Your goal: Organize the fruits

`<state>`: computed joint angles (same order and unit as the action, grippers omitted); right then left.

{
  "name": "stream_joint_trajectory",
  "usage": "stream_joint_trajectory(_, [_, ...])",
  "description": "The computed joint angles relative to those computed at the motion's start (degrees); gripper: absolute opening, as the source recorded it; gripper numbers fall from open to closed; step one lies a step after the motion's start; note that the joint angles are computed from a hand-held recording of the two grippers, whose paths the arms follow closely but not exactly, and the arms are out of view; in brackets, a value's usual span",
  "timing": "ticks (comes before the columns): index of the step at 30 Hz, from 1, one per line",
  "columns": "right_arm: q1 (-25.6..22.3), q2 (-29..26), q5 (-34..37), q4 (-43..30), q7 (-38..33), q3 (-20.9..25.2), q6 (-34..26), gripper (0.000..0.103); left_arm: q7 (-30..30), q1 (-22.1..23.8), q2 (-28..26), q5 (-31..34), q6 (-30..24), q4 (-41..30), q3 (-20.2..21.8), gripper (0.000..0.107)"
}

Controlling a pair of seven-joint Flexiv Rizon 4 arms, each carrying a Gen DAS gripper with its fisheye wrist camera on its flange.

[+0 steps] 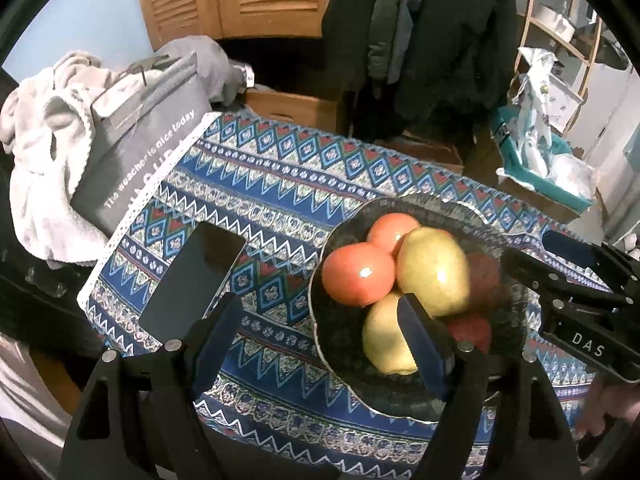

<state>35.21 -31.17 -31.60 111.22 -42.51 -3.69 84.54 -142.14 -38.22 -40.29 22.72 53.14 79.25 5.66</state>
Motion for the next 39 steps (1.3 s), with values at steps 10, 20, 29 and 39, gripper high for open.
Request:
stream_joint_trajectory(10, [9.5,7.6,-15.3,7.5,15.0,-15.6,1.7,0.073,-1.4,-2.0,1.9,2.9,0.8,-1.0,0.5,0.081])
stream_joint_trajectory(20, [12.0,17.6,-42.8,12.2,37.7,-24.8,-1.1,0.077,-3.5,-5.4,3.4,8.2,0.3,-4.6,1.6,0.087])
stream_joint_trajectory(29, [6.0,26.7,-54.5,15.3,47.4,-19.5,-8.5,0.079,-6.2,-7.2,4.9,13.5,-0.7,-6.9,1.6,0.090])
stream_joint_trajectory(39, [-2.4,35.2,-62.0,19.7,53.0,-11.4,-14.9,0.080,-8.8,-9.7,6.2,19.6,-0.6,-10.0,1.6,0.102])
